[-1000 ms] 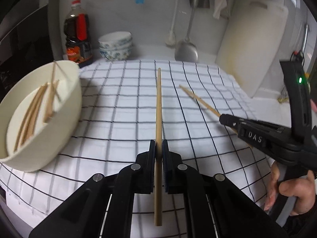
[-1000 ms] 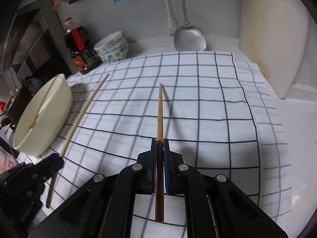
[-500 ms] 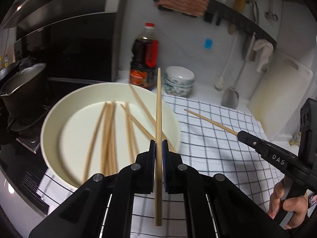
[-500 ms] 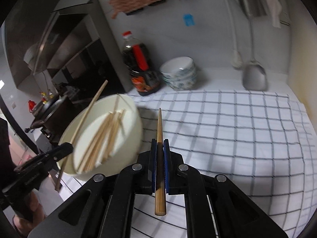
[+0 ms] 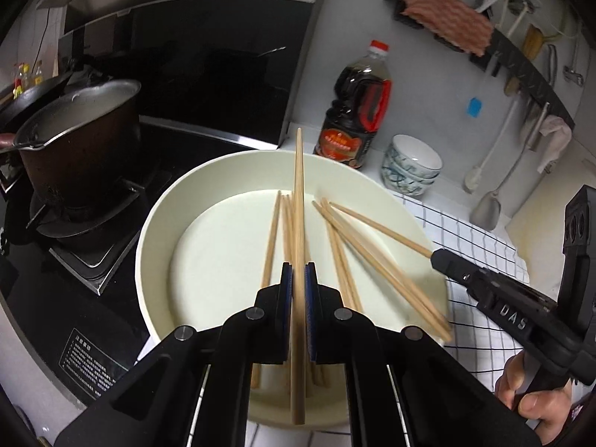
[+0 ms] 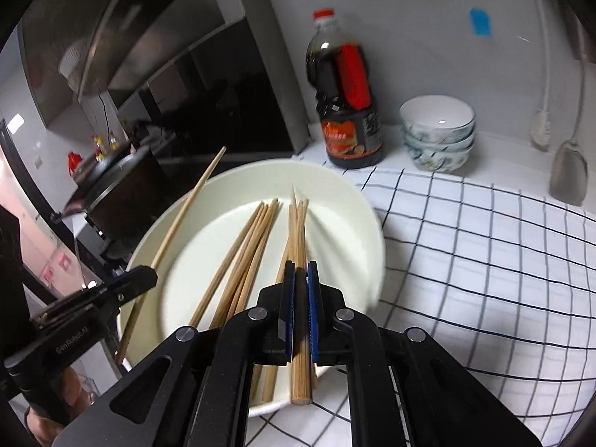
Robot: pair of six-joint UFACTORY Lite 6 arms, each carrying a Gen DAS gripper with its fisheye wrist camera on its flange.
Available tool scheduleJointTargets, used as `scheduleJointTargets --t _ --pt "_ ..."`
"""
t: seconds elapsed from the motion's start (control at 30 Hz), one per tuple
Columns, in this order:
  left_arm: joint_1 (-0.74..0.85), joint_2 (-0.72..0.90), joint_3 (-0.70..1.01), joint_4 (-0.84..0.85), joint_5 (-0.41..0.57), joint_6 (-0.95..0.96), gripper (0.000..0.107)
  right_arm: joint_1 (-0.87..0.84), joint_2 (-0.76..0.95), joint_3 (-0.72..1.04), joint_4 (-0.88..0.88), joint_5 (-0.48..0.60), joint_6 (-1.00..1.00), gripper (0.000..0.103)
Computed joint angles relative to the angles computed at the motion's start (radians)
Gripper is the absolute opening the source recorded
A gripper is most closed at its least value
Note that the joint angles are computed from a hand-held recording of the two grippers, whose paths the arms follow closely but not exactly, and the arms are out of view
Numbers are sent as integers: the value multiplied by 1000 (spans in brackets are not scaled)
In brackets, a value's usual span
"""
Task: Organize utensils
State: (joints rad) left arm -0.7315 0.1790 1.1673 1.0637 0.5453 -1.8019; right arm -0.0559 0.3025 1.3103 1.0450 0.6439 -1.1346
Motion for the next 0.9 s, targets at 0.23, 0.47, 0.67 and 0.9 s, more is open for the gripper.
scheduleJointTargets --t 0.23,0.47,0.67,0.9 --pt "100 94 49 -160 -105 186 7 123 114 91 -157 -43 171 6" --pt "147 87 30 -207 -85 224 32 103 103 90 -124 -64 158 29" --pt "73 7 -47 21 41 -22 79 27 75 66 -81 -41 107 41" --pt "5 28 11 -18 159 22 96 26 -38 -56 -76 -88 38 53"
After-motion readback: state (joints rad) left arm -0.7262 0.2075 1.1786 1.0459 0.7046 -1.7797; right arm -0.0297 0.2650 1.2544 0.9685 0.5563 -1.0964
